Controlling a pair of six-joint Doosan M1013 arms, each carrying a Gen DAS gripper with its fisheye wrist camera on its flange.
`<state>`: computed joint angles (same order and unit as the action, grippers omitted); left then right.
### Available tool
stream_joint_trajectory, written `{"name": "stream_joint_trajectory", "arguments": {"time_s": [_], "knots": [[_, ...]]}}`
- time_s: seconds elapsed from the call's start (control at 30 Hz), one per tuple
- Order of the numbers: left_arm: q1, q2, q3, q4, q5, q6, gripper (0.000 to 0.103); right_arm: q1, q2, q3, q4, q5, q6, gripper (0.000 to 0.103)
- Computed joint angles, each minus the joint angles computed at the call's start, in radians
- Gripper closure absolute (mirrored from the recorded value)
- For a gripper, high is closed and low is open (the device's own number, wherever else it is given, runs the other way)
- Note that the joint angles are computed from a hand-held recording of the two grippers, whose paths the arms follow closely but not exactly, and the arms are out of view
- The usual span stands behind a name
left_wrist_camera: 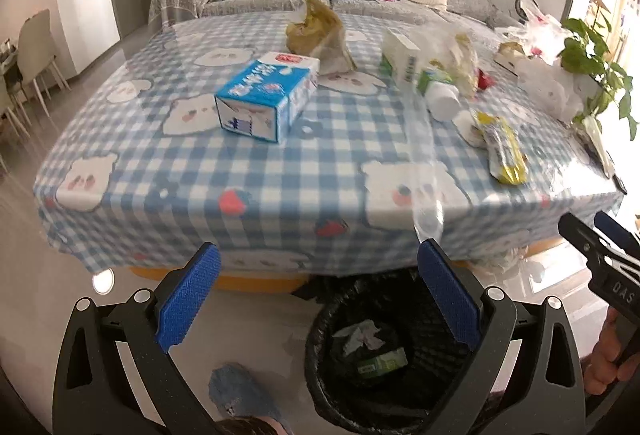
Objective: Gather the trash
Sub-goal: 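Move both tools back over the table toward the remaining trash, then grasp the blue milk carton with the left tool while the right tool grasps the yellow snack wrapper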
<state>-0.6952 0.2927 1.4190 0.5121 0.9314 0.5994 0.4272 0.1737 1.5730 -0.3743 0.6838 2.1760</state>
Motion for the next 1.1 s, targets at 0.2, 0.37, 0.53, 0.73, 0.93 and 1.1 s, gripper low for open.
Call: {"name": "stream_joint_trajectory", "arguments": {"time_s": [0.2,0.37,0.53,0.73,0.93,1.1], "knots": [[0.043,0.027,-0.040,-0.015,0.003,0.035,0.006,-0.006,0.039,-0.057,-0.003,0.021,-0.024,0.009],[0.066,0.053,-0.082,-0.058,0.008,0.073,0.006,-0.025,0.070,-0.095,0.061,0.033,-0.085,0.009],[0.090,0.094,-0.148,-0.082,0.035,0.130,0.006,-0.031,0.119,-0.162,0.053,0.067,-0.105,0.009],[0.123,0.145,-0.216,-0.083,0.076,0.177,0.006,-0.038,0.177,-0.236,0.052,0.113,-0.124,0.009],[0.156,0.180,-0.253,-0.115,0.066,0.190,0.006,-0.048,0.207,-0.272,0.083,0.132,-0.136,0.009],[0.171,0.206,-0.287,-0.169,0.071,0.218,0.006,-0.054,0.229,-0.292,0.107,0.154,-0.157,0.009]]}}
